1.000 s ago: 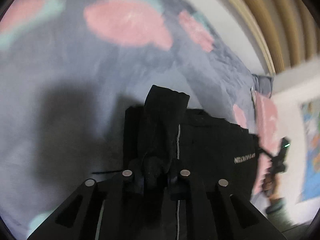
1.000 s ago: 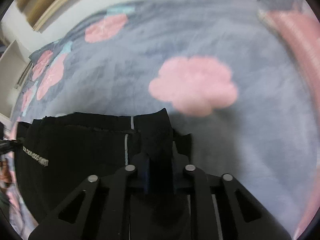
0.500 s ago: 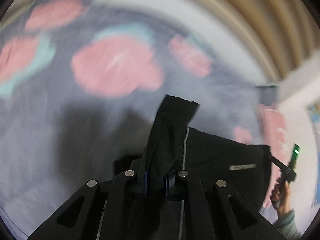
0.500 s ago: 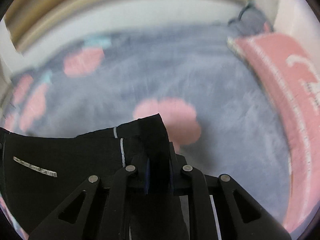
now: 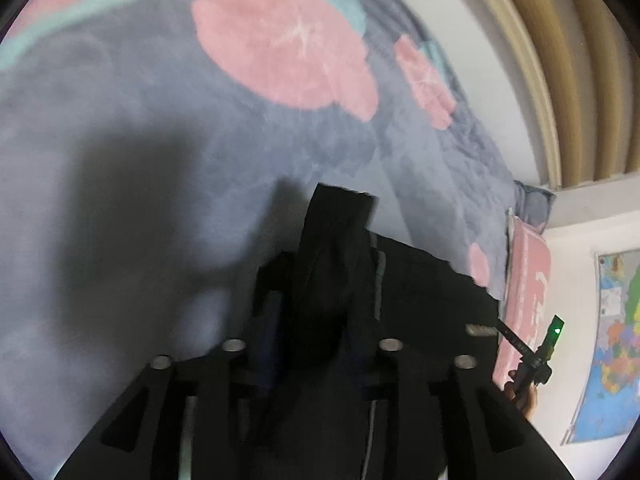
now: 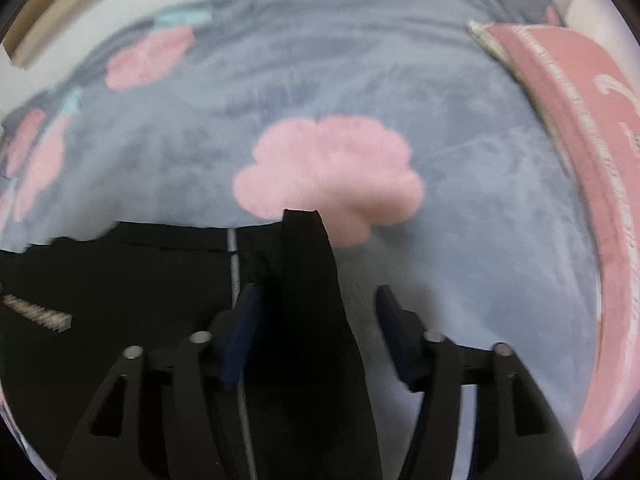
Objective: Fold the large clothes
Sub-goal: 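Lower the folded end onto the jacket and open both grippers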
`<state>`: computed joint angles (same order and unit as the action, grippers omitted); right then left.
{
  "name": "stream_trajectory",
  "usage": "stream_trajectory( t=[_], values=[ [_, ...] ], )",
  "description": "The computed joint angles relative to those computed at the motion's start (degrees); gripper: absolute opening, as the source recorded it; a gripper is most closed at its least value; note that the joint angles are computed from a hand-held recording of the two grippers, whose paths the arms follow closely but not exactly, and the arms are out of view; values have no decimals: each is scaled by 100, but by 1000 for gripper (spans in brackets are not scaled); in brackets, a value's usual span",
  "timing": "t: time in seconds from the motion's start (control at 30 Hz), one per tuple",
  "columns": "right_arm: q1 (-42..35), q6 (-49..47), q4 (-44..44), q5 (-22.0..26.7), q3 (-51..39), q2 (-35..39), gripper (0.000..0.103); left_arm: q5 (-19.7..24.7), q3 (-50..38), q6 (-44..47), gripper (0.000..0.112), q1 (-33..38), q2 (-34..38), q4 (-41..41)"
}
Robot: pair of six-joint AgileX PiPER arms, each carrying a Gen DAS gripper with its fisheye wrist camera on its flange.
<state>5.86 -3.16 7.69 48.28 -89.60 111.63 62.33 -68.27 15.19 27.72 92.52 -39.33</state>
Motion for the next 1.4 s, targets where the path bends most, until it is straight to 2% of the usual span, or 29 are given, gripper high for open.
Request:
stream_trajectory(
  t=[0.03, 0.13, 0.2, 0.3, 0.4, 0.47, 0.6, 0.67, 0.7, 0.77, 0.83, 0.87, 0.93, 1.0, 1.07, 1.13, 1.2, 1.3, 1.4],
  values=[
    [-7, 72, -13, -44, 263, -324, 78, 75, 36, 72, 45, 92, -214, -10],
    [28, 7, 377, -59, 1032, -1314, 79, 265, 242, -84, 49, 215, -1103, 139],
    [279, 8, 568, 37, 1483, -1856, 79, 325, 446, -188, 49, -26, -1831, 183],
    [948, 261, 406, 113, 1907, -2350, 79, -8, 592, -870, 50, -1333, -2605, 672],
    [1789, 884, -213, 50, 2100, -2581, 79, -557, 622, -2062, 50, -2988, -2739, 1505],
    [1975, 872, -88, -12, 2165, -2619, 79, -937, 639, -2783, 50, -4012, -2605, 1998],
    [2136, 924, 93, -184, 2314, -2465, 79, -1378, 824, -4086, 50, -5255, -2194, 3088],
    [2200, 999, 86, -368, 2512, -2291, 79, -1376, 959, -4787, 50, -5674, -1889, 3692],
    [2240, 1013, 80, -425, 2581, -2167, 79, -1419, 1116, -4992, 50, -5724, -1651, 3792],
    [2252, 777, 352, -638, 2810, -1830, 79, -1775, 1408, -5049, 50, -5723, -1453, 3693],
    [2331, 912, 306, -941, 3010, -1607, 80, -2137, 1692, -5016, 50, -5673, -1285, 3590],
    [2410, 1065, 168, -1089, 3069, -1546, 81, -2224, 1726, -5245, 50, -5772, -1186, 3821],
    [2477, 1285, 10, -1144, 3041, -1468, 82, -2077, 1564, -5725, 51, -6035, -1005, 4379],
    [2384, 1079, 152, -807, 2821, -1443, 82, -1786, 1360, -6045, 52, -6260, -920, 4729],
    [2203, 691, 461, -550, 2673, -1599, 82, -1575, 1215, -5817, 52, -6163, -1048, 4463],
    [2034, 292, 765, -509, 2551, -1868, 82, -1472, 1125, -5324, 52, -5847, -1369, 3893],
    [2009, 266, 686, -476, 2181, -1890, 82, -1403, 945, -5298, 52, -5612, -1564, 3852],
    [2029, 501, 493, -308, 1315, -1270, 82, -1464, 624, -5106, 53, -5195, -1385, 3656],
    [2084, 574, 528, -121, 657, -366, 82, -1469, 424, -4959, 53, -4935, -840, 3486]
  ],
)
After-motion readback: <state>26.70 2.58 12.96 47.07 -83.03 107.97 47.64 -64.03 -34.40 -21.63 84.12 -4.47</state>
